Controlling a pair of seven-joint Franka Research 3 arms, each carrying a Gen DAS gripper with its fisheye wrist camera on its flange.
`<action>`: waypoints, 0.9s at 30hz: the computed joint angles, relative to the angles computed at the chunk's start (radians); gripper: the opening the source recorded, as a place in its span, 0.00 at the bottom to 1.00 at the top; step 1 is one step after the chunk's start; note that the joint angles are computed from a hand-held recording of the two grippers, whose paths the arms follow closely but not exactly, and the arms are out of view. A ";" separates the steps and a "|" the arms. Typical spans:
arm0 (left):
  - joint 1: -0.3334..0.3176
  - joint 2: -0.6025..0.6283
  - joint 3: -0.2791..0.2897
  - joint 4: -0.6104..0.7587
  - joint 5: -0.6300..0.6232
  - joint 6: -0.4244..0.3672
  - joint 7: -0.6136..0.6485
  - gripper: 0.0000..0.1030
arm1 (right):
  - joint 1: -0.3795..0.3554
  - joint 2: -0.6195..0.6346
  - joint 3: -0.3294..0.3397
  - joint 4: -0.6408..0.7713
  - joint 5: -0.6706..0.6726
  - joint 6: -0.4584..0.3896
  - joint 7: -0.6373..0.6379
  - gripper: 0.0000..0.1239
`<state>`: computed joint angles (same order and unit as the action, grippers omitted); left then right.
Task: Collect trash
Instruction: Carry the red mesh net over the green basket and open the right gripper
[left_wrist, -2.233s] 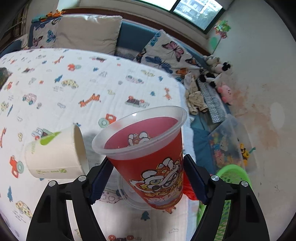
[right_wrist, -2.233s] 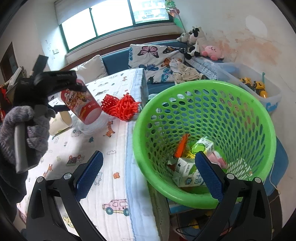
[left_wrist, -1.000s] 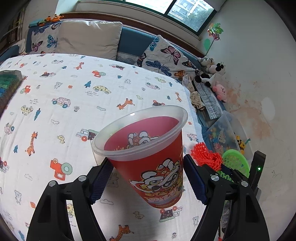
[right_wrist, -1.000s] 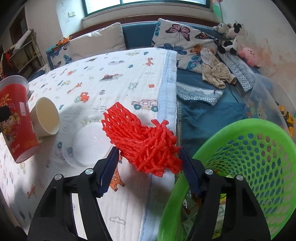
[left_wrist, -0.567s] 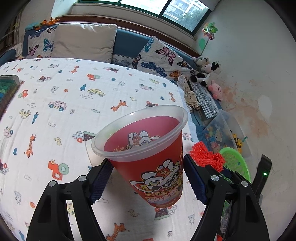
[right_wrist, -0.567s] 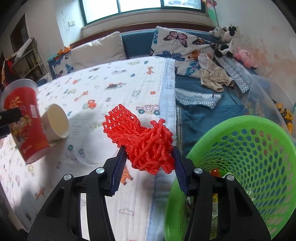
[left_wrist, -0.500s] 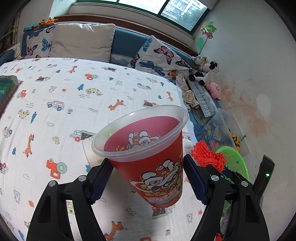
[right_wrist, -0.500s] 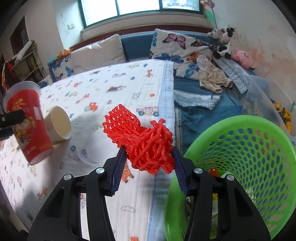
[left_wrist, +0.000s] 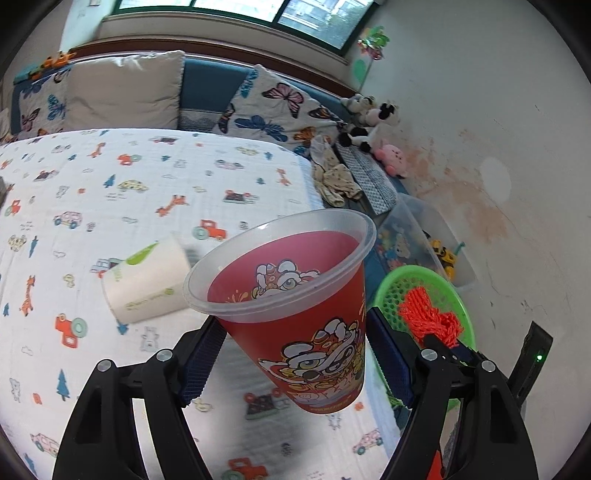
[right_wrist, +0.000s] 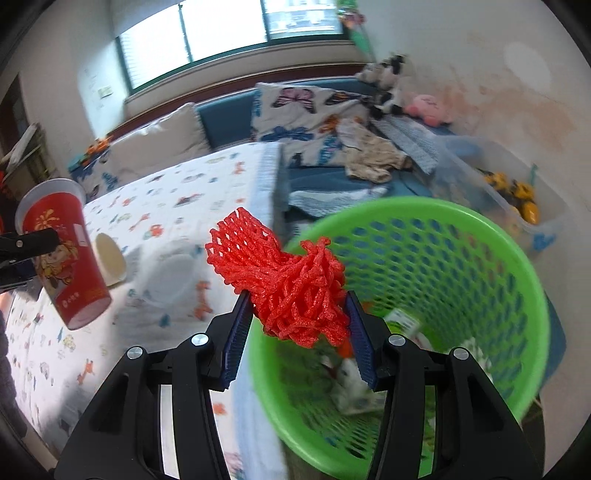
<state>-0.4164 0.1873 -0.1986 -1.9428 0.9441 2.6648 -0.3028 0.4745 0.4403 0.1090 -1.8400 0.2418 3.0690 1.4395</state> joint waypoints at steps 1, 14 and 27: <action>-0.002 0.007 -0.002 0.010 -0.002 -0.001 0.008 0.72 | 0.001 -0.008 -0.010 -0.014 0.003 0.004 0.009 0.42; -0.043 0.085 0.004 0.113 -0.063 -0.017 0.112 0.72 | 0.029 -0.048 -0.113 -0.113 -0.035 0.049 0.134 0.47; -0.102 0.250 0.018 0.339 -0.180 -0.039 0.329 0.72 | -0.033 -0.083 -0.081 -0.179 -0.010 0.092 0.142 0.62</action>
<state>-0.5180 0.4372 -0.1803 -1.6041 0.7639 2.6256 0.0265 0.4414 0.3571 0.0283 -2.0192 0.2320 3.1611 1.5815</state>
